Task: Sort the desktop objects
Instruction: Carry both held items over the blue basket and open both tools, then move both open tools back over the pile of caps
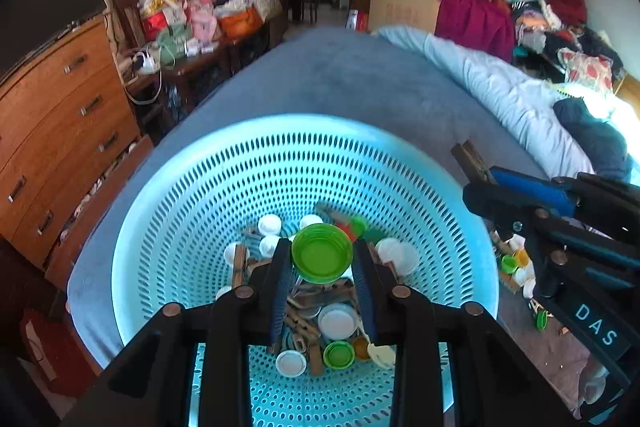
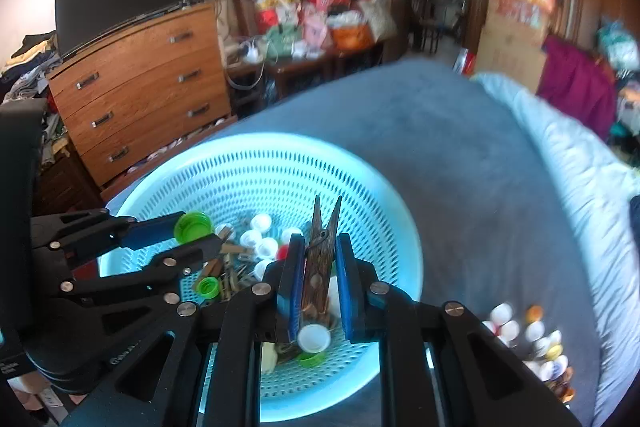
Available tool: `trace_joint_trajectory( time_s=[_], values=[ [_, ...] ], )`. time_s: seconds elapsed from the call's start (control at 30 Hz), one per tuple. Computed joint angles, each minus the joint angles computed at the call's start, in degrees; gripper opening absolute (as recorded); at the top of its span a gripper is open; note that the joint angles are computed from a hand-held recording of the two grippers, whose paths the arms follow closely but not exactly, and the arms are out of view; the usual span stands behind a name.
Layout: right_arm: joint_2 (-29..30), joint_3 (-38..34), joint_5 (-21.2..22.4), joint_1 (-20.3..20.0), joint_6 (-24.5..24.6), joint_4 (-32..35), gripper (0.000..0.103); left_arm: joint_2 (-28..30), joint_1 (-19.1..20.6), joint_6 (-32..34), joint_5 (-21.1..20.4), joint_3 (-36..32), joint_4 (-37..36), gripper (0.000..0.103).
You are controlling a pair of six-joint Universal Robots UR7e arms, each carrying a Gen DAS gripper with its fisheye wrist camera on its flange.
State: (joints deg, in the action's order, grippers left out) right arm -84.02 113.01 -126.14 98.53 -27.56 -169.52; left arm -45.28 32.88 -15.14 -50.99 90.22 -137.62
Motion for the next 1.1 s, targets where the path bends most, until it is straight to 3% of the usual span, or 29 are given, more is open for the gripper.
trace_joint_trajectory(
  time_s=[0.2, 0.6, 0.67, 0.7, 0.73, 0.77, 1.0, 1.1],
  values=[
    [0.54, -0.95, 1.52, -1.09, 1.35, 3.17, 0.015, 1.41, 0.83, -1.00, -0.53, -1.29, 3.11, 0.031],
    [0.38, -0.90, 1.65, -0.98, 0.91, 2.98, 0.015, 2.13, 0.02, -1.56, 0.30, -1.03, 2.62, 0.031],
    [0.68, -0.74, 1.22, -0.83, 0.61, 2.14, 0.023, 1.92, -0.08, -1.74, 0.79, -1.52, 3.68, 0.033],
    [0.61, -0.59, 1.04, -0.78, 0.49, 1.75, 0.030, 1.95, -0.24, -1.90, 1.46, -1.40, 3.55, 0.039],
    [0.62, -0.48, 1.18, -0.74, 0.50, 1.29, 0.044, 1.84, -0.61, -2.29, 2.23, -1.08, 3.35, 0.043],
    [0.49, -0.29, 1.30, -0.70, 0.37, 0.82, 0.049, 1.85, -0.65, -2.49, 2.70, -1.02, 3.22, 0.046],
    [-0.65, 0.50, 1.49, -0.34, 0.29, -0.38, 0.048, 1.71, -1.58, -2.91, 2.80, -0.77, 2.44, 0.046],
    [-3.30, 3.94, 1.97, -0.55, -1.74, -4.70, 0.051, 1.76, -2.72, -2.48, 2.04, -0.06, 1.11, 0.053]
  ],
)
